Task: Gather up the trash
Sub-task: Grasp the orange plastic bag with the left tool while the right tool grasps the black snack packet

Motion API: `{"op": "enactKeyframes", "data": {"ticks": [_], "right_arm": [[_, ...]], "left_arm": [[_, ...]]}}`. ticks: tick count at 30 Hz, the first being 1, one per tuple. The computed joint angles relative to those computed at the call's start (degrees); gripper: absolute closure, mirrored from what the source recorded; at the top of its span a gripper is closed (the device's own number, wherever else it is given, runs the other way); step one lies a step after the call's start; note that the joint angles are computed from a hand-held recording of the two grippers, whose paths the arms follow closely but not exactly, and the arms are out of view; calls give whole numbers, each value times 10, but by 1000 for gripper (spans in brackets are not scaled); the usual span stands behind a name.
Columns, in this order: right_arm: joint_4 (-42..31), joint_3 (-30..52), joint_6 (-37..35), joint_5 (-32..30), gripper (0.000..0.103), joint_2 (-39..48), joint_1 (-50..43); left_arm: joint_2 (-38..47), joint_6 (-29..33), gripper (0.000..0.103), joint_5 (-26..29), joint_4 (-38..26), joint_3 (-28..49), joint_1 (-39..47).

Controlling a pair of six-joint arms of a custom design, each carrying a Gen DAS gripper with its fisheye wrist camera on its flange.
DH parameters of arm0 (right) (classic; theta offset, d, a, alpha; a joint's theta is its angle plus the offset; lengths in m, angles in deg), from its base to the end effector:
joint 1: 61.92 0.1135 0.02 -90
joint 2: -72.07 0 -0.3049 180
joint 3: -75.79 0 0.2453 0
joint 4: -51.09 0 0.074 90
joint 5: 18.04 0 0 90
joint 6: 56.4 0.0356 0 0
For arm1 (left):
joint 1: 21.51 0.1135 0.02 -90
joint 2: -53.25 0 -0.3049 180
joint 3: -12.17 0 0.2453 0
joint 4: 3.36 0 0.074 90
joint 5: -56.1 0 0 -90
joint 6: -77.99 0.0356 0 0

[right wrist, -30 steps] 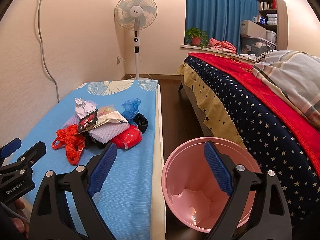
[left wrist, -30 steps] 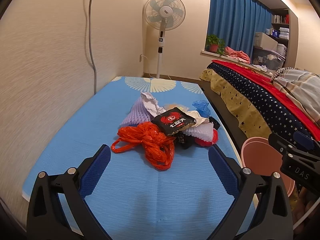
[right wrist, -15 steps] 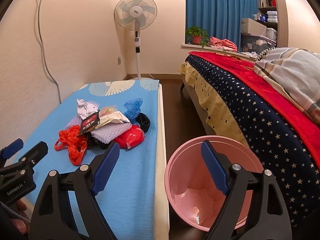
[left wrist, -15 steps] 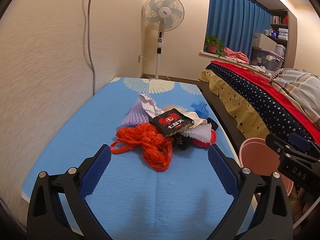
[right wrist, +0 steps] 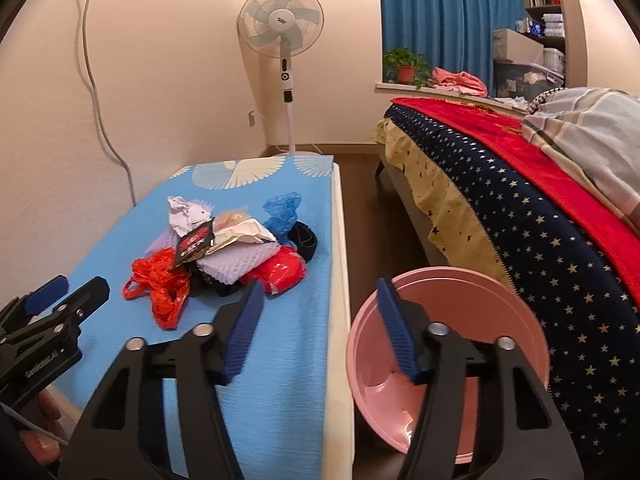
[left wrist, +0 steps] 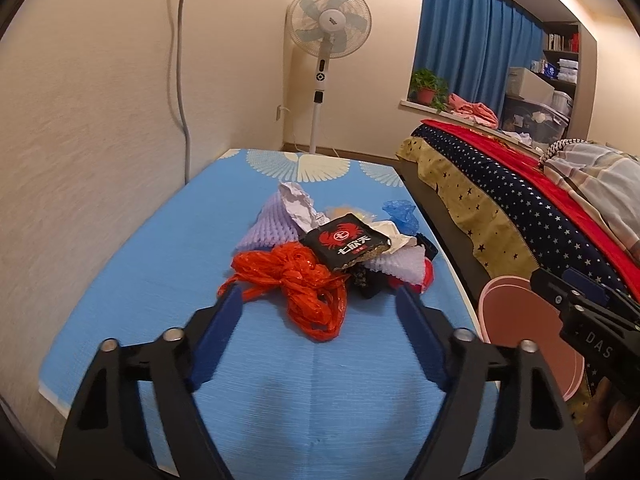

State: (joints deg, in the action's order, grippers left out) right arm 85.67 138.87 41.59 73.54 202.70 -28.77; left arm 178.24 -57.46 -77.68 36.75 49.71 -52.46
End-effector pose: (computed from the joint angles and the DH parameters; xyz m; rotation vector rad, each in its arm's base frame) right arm 0.3389 0.2202 0.0586 -0.4570 2.1227 0.3864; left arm 0.2471 -0.1194 0.0449 -0.5943 2.0501 0.1566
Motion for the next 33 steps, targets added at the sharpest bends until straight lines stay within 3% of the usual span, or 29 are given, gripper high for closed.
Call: {"op": "enactKeyframes", "data": {"ticks": [2, 5, 15, 17, 22, 33], "right_arm": [[3, 4, 7, -17, 61, 3, -3], [-5, 21, 20, -48, 71, 14, -4], [-21, 95, 59, -112, 72, 65, 5], [-31, 115, 65, -124, 72, 76, 3], [-60, 167, 75, -150, 71, 106, 1], [-120, 262, 107, -204, 67, 164, 0]], "left_arm": [[2, -2, 41, 3, -3, 1, 6], [5, -10, 44, 5, -9, 2, 15], [25, -9, 46, 34, 11, 1, 70], [31, -2, 51, 42, 16, 5, 82], [59, 17, 56, 81, 26, 28, 111], [119, 32, 56, 162, 26, 83, 147]]}}
